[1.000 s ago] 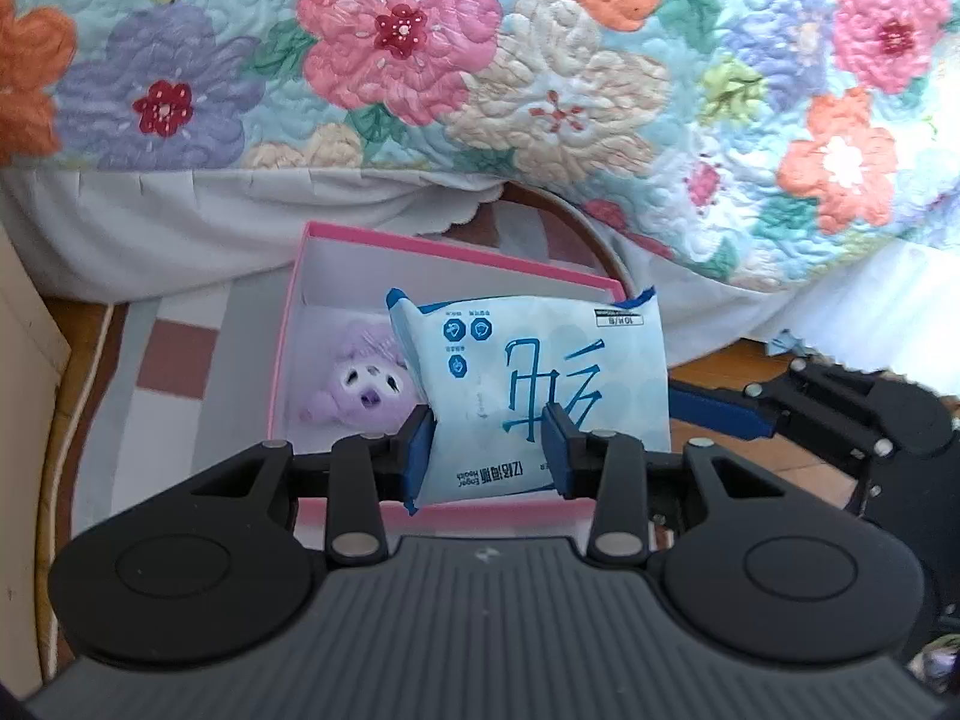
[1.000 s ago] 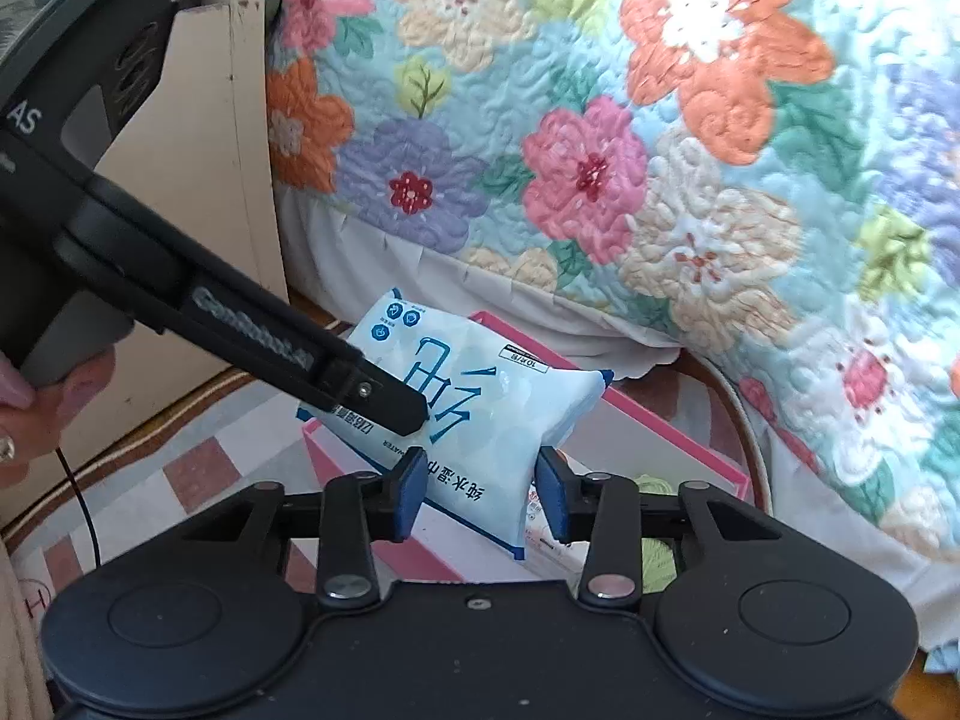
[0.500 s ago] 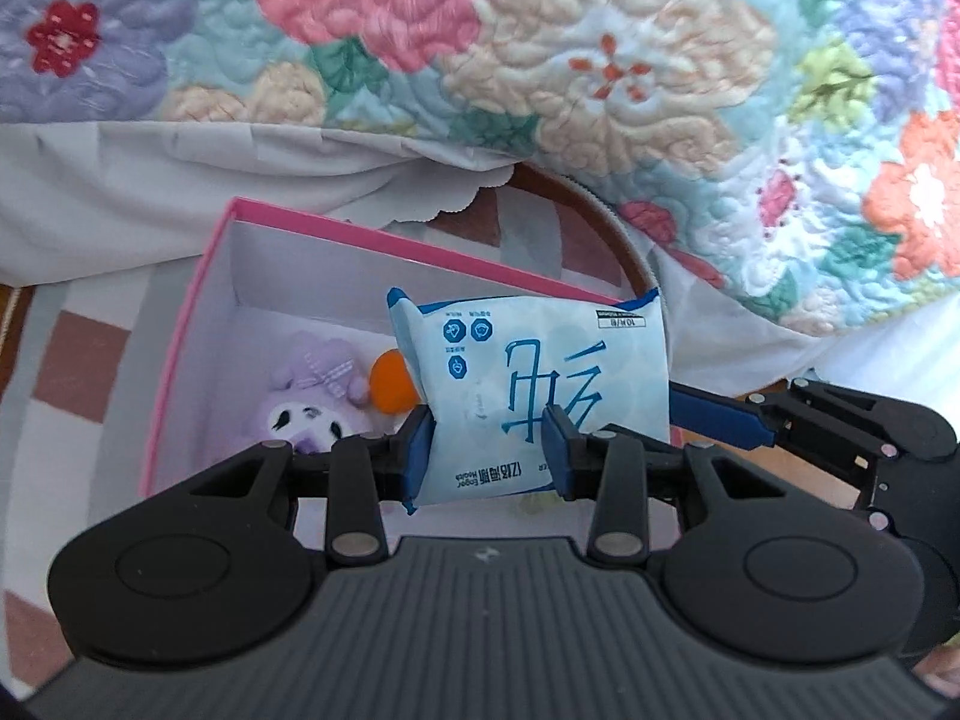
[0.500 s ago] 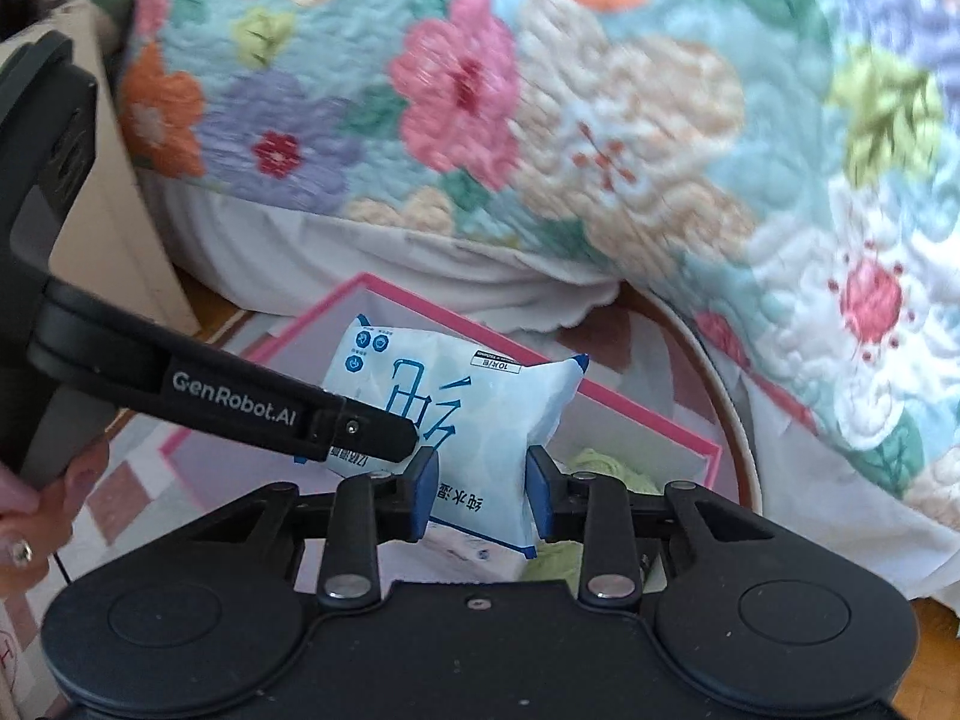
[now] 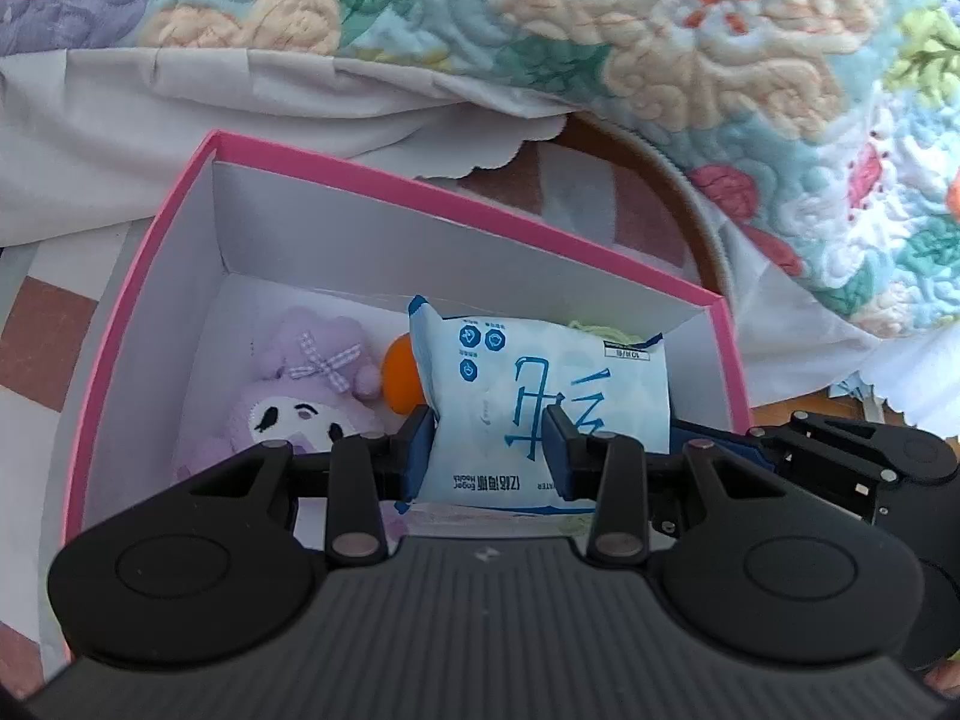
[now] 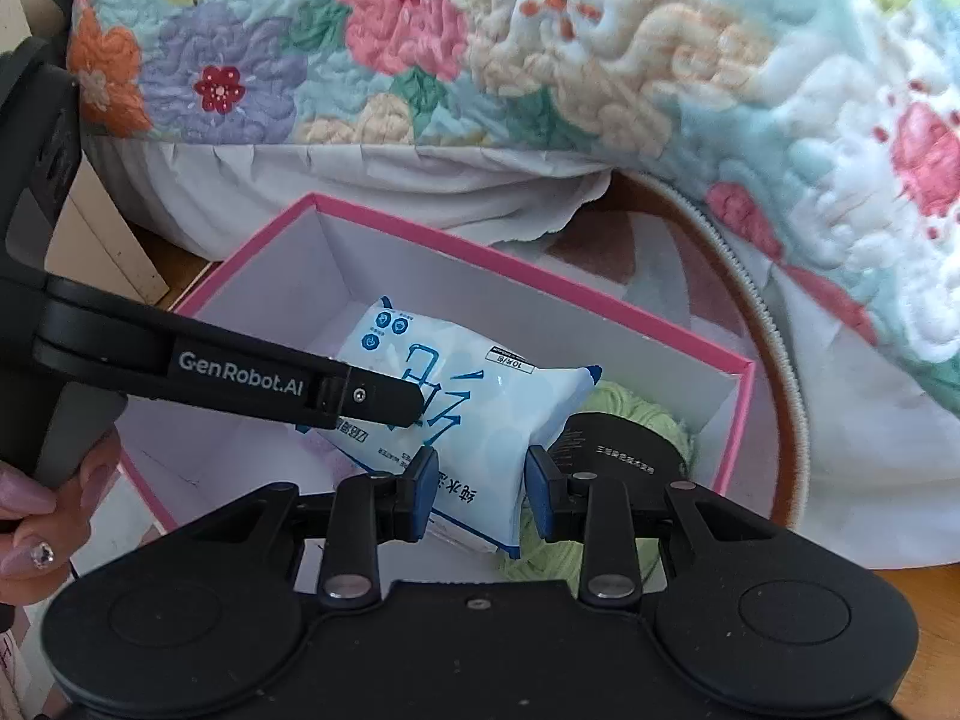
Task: Organize objects
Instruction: 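Lower the wet-wipes pack into the pink box and open the left tool, then withdraw the left tool up from the pink box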
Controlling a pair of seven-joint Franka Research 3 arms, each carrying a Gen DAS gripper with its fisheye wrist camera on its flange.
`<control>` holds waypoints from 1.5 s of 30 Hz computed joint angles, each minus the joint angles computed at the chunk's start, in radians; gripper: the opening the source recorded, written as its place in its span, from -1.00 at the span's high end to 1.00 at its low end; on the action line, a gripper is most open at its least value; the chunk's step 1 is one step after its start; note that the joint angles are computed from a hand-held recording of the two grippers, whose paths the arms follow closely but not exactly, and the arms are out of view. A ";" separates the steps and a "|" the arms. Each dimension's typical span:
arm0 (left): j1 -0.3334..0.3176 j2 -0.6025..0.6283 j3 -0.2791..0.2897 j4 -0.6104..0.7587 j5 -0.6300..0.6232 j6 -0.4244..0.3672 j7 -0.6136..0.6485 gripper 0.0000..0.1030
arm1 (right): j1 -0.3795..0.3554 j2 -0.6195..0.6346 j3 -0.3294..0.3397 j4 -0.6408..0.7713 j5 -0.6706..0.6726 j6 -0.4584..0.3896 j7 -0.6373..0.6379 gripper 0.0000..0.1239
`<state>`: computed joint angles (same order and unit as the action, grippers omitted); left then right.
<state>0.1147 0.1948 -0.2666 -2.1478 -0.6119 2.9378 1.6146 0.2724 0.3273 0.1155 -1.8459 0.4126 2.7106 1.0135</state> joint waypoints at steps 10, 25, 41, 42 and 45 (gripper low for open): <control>-0.038 0.049 0.035 0.006 0.167 0.060 -0.105 0.31 | 0.010 0.066 -0.014 0.055 -0.036 -0.013 0.083 0.36; 0.032 -0.103 -0.029 -0.136 0.159 0.115 -0.089 0.21 | -0.002 -0.100 0.022 -0.159 0.016 0.175 0.050 0.24; -0.108 -0.491 0.144 -0.396 0.427 -0.032 -0.338 0.21 | 0.095 -0.392 0.005 -0.437 0.275 0.287 -0.077 0.16; -0.116 -0.521 0.152 -0.414 0.441 -0.040 -0.352 0.21 | 0.106 -0.410 0.000 -0.451 0.291 0.291 -0.086 0.15; -0.126 -0.594 0.164 -0.450 0.497 -0.078 -0.412 0.21 | 0.122 -0.462 -0.008 -0.496 0.265 0.294 -0.051 0.14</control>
<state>-0.0116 -0.3989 -0.1029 -2.5983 -0.1149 2.8593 1.2027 0.3946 -0.1348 0.1074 -2.3416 0.6781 3.0043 0.9628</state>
